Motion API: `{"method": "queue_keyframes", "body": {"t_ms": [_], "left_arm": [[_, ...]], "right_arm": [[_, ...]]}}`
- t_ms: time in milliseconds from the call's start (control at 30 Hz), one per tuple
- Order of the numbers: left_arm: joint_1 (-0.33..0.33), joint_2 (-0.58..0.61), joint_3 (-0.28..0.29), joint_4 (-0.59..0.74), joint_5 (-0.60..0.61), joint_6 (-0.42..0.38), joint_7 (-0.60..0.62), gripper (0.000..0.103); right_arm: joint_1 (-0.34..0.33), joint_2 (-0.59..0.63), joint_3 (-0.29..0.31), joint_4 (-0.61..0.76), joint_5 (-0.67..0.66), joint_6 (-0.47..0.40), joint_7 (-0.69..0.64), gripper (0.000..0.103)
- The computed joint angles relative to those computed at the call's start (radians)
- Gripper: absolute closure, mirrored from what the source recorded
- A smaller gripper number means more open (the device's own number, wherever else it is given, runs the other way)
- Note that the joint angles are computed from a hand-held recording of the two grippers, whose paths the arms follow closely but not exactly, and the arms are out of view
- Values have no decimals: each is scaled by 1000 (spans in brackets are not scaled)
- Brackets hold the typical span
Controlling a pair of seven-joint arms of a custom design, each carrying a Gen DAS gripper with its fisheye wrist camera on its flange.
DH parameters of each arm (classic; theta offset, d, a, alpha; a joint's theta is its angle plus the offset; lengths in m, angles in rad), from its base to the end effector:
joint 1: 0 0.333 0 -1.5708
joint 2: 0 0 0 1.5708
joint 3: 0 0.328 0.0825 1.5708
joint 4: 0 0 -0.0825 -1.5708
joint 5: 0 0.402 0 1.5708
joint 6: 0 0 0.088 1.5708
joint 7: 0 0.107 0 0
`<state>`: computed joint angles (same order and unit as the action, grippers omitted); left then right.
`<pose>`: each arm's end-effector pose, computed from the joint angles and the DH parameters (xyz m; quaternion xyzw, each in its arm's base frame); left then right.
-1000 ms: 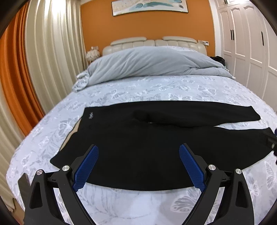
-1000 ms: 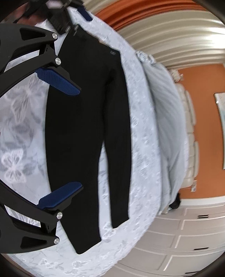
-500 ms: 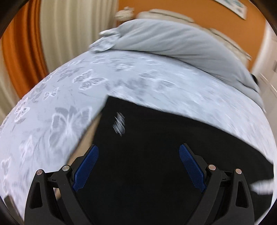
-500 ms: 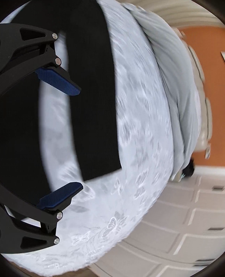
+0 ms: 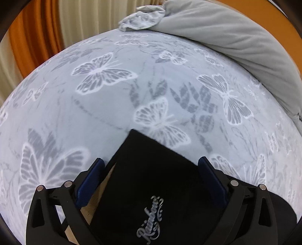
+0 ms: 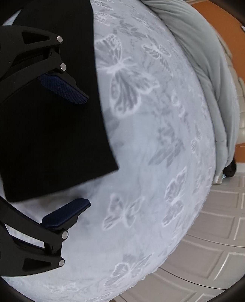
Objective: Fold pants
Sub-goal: 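Grasp the waistband corners with the left and right grippers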
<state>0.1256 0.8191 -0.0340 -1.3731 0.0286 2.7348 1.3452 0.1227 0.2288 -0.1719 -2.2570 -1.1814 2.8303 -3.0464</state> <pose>0.7975 0.0796 0.2838 -0.7787 0.5672 -0.2030 0.1754 0.5608 0.0199 0.2752 -0.4373 0.8455 -0.2721 0.1410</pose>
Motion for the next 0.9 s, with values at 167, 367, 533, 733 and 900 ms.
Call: {"method": "queue_keyframes", "body": {"t_ms": [167,367,533,733,900], "left_arm": [[-10,21,10,35,24,-19,12,7],[10,-2,-22,-14,29,17,90,24],[98,-27,-151,-36,-95,-8,243,86],[171,-212,-238,-269,-207,193,361,87],[357,-386,-431,-468,-399,260,591,87]], "right_arm": [[13,3,5,12,10,-22,-11,10],[10,11,-6,13,-13,28,19,28],[8,1,-29,15,-161,135,160,89],[5,-162,25,-50,-406,35,373,90],[-39,-344,99,-163,-439,-9,358,90]]}}
